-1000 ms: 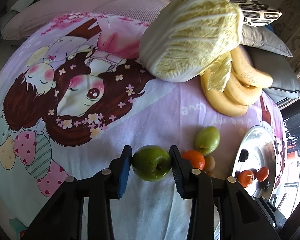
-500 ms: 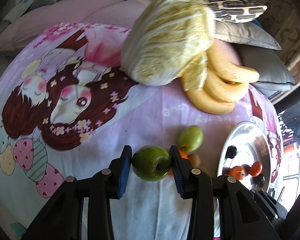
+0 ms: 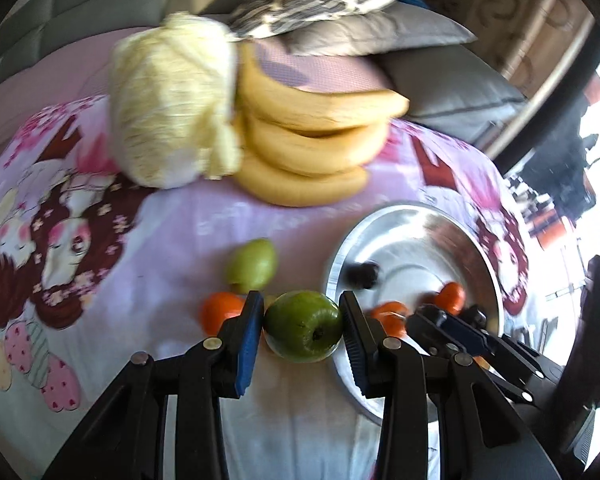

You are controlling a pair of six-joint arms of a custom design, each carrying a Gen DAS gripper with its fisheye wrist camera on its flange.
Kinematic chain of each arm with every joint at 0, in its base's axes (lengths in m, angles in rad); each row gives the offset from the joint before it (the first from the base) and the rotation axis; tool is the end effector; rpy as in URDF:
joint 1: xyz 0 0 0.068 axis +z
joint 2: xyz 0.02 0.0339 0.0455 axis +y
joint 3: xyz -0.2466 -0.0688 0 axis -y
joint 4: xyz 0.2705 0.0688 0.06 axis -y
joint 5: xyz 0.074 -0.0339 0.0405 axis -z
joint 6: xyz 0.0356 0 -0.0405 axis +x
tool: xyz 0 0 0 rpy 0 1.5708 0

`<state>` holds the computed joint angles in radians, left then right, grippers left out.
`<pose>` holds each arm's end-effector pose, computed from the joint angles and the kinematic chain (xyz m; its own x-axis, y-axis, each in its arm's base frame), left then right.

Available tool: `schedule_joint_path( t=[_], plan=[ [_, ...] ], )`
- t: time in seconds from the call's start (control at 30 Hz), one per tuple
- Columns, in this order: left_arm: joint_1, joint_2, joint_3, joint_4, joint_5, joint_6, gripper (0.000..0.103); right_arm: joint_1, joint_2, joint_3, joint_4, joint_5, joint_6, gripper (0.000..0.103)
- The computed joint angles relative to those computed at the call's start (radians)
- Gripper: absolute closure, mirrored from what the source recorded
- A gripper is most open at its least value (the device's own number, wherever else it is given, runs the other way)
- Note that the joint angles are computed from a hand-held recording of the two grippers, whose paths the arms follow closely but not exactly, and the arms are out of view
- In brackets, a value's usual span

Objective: Organize fruits
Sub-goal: 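Carry the green pear in left tool and cherry in right tool over the steel bowl, then open left tool to drop the pear while right tool drops the cherry into bowl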

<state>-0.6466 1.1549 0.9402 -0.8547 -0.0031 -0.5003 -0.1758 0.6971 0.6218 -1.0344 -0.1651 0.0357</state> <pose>0.1997 -0.1506 0.2440 -0.9025 0.0803 -0.4230 0.1919 0.9545 -0.2282 0.1524 -0.0211 0.2136 -0.8776 0.1917 -0.4394 0.1319 0.9778 0.1630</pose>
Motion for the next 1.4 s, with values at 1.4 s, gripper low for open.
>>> schedule_joint_path(
  t=[1.4],
  plan=[
    [-0.075, 0.176, 0.031, 0.082, 0.110, -0.043, 0.062, -0.160, 0.032, -0.014, -0.053, 0.005, -0.115, 0.059]
  ],
)
